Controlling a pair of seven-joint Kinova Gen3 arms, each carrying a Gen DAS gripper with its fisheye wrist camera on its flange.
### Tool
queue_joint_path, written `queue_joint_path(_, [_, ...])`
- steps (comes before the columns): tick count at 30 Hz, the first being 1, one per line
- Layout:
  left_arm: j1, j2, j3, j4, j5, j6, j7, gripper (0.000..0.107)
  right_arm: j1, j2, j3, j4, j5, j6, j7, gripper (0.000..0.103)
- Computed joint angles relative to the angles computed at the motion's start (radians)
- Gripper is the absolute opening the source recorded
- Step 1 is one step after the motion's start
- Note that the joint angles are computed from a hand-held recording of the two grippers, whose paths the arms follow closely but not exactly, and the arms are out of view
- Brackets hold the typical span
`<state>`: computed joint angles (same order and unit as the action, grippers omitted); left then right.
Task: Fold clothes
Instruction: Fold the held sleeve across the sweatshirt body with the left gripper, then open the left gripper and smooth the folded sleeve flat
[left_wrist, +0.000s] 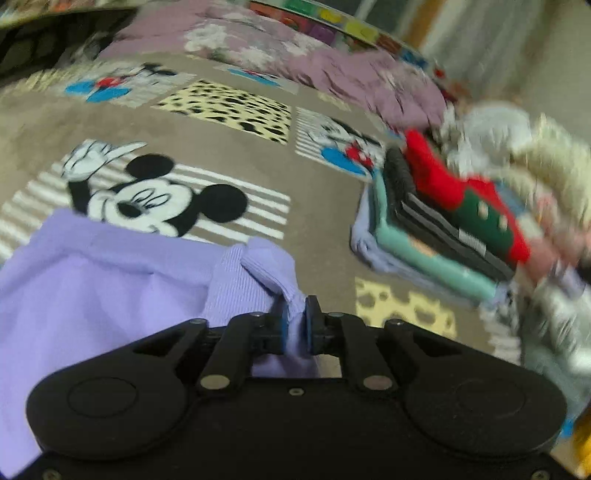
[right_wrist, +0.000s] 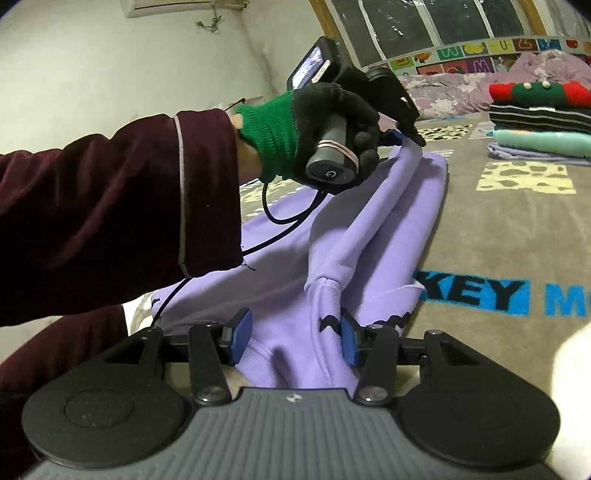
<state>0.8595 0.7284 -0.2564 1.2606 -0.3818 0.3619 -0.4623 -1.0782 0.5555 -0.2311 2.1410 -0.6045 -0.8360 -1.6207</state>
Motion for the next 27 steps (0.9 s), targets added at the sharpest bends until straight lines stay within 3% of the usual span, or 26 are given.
queue_joint_path(2, [-0.022,-0.012,0.035,-0.003,-0.009,0.007,-0.034,0.025,0.001,-0.001,-0.001,0.002,-0.004,-0.003,-0.006,0.051])
queue_joint_path(3, [-0.014,-0.029,0.025,0.020,-0.019,-0.014,-0.029,0.026,-0.004,-0.002,0.001,0.002,-0.014,-0.004,-0.001,0.051])
queue_joint_path(6, [0.066,-0.091,-0.096,0.149,-0.116,-0.132,0.060,0.035,-0.027,-0.009,0.001,0.004,-0.069,-0.020,0.034,0.051])
queue_joint_path(7, [0.088,-0.104,-0.140,0.184,-0.134,-0.157,0.073,0.043,-0.019,-0.010,-0.023,0.004,-0.099,-0.035,0.064,0.051])
queue_joint_path(9, [0.094,-0.127,-0.171,0.225,-0.125,-0.159,0.063,0.046,-0.011,-0.016,-0.068,0.006,-0.177,-0.064,0.129,0.051])
queue_joint_path(11, [0.038,-0.145,-0.128,0.257,-0.065,-0.176,-0.002,0.046,-0.066,-0.026,-0.039,0.003,-0.258,-0.078,0.178,0.051])
queue_joint_path(14, [-0.100,-0.159,0.011,0.291,0.022,-0.211,-0.124,0.046,-0.187,-0.010,0.039,-0.012,-0.367,-0.166,0.275,0.050])
queue_joint_path(18, [-0.258,-0.130,0.194,0.280,0.097,-0.243,-0.247,0.046,-0.187,0.046,0.030,-0.073,-0.352,-0.240,0.434,0.049])
queue_joint_path(20, [-0.334,-0.122,0.286,0.291,0.150,-0.278,-0.322,0.044,-0.156,0.062,0.016,-0.102,-0.340,-0.217,0.479,0.049])
queue_joint_path(21, [-0.370,-0.116,0.331,0.296,0.178,-0.294,-0.362,0.040,-0.140,0.068,0.006,-0.111,-0.340,-0.202,0.485,0.049])
queue_joint_path(22, [-0.390,-0.110,0.358,0.302,0.199,-0.312,-0.385,0.014,-0.125,0.070,-0.003,-0.117,-0.340,-0.184,0.486,0.050])
queue_joint_path(25, [-0.373,-0.150,0.327,0.354,0.213,-0.388,-0.402,0.013,-0.079,0.062,-0.023,-0.125,-0.351,-0.108,0.453,0.050])
queue_joint_path(27, [-0.342,-0.157,0.287,0.350,0.235,-0.384,-0.431,0.013,-0.061,0.061,-0.028,-0.128,-0.346,-0.073,0.408,0.050])
